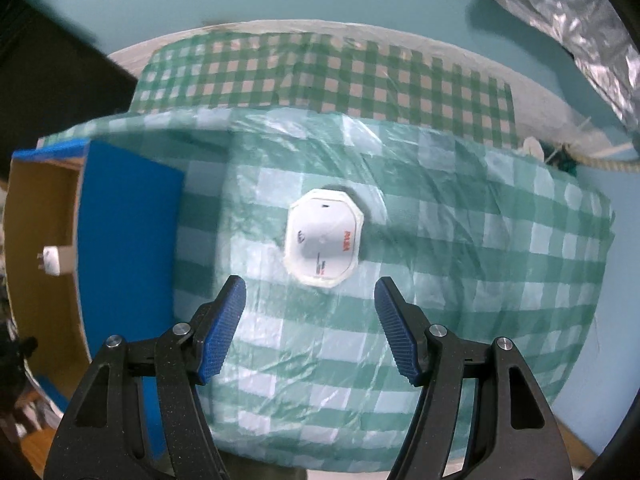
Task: Organize rigid objects
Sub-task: 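Close the right gripper on the PASA tape roll, then lift the tape roll and carry it over the box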
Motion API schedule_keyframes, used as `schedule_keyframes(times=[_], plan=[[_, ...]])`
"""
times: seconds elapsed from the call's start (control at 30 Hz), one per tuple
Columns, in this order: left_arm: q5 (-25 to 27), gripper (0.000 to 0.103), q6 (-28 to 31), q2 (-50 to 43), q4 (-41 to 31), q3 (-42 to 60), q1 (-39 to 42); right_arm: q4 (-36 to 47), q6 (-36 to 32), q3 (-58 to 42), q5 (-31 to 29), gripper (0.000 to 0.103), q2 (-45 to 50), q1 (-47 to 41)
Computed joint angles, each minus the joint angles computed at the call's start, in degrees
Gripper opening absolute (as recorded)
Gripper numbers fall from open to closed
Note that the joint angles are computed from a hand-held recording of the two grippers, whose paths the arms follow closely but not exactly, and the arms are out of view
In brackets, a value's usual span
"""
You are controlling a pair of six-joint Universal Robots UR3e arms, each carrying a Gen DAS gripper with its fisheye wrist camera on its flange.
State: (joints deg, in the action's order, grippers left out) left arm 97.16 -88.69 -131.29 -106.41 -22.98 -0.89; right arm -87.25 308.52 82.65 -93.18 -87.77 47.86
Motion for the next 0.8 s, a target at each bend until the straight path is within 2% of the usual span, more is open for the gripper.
schedule_keyframes(times=[0.33, 0.63, 0.77, 0.8], plan=[[0.7, 0.007, -1.7, 1.1, 2.2, -2.7, -0.3, -7.5, -0.8, 13.3, 1.2, 0.067, -5.7, -3.0], [0.9, 0.007, -3.2, 2.4, 3.8, -5.1, -0.4, -12.3, -3.0, 19.5, 3.0, 0.067, -6.5, -4.6], [0.9, 0.007, -3.5, 2.7, 4.1, -5.6, -0.4, -15.4, -3.6, 21.2, 3.0, 0.054, -6.3, -4.9], [0.9, 0.007, -3.5, 2.7, 4.2, -5.6, -0.4, -15.6, -3.7, 21.2, 3.2, 0.054, -6.1, -5.1]])
